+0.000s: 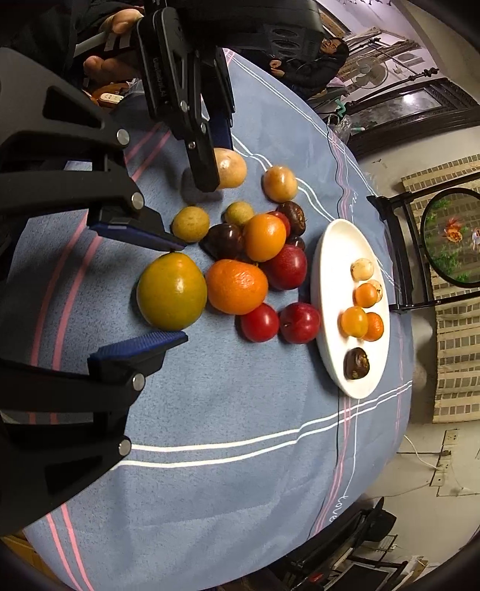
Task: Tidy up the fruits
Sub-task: 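Grasp a large green citrus with the right tool while the left tool grasps a pale fruit, then set both fruits on the white plate and withdraw both tools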
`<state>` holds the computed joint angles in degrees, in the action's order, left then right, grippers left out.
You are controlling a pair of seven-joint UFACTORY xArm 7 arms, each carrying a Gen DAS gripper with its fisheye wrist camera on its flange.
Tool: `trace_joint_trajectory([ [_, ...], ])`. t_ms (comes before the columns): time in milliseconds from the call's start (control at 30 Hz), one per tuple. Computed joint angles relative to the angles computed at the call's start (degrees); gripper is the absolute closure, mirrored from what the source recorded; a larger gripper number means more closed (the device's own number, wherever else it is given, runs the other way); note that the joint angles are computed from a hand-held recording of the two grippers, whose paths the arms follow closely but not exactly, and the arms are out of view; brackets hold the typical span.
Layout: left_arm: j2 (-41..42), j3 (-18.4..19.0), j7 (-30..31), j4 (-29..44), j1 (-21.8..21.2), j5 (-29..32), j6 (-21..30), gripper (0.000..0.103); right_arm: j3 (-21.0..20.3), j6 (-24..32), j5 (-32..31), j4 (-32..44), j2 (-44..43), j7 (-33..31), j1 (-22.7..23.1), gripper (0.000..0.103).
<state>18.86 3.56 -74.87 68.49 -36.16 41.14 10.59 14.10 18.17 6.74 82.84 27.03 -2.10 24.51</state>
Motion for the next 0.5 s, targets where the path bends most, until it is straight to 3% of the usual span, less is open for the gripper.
trace_joint_trajectory([
  [300, -3.2, 1.1, -3.4, -2.4, 0.6, 3.9, -1.4, 0.057, -1.6, 1.4, -2.5, 3.8, 1.3, 1.1, 1.6, 0.058],
  [500, -4.1, -0.9, 0.3, -0.3, 5.0, 2.9, 1.0, 0.057, -1.7, 5.4, -3.6, 15.2, 6.7, -1.0, 2.2, 0.058],
])
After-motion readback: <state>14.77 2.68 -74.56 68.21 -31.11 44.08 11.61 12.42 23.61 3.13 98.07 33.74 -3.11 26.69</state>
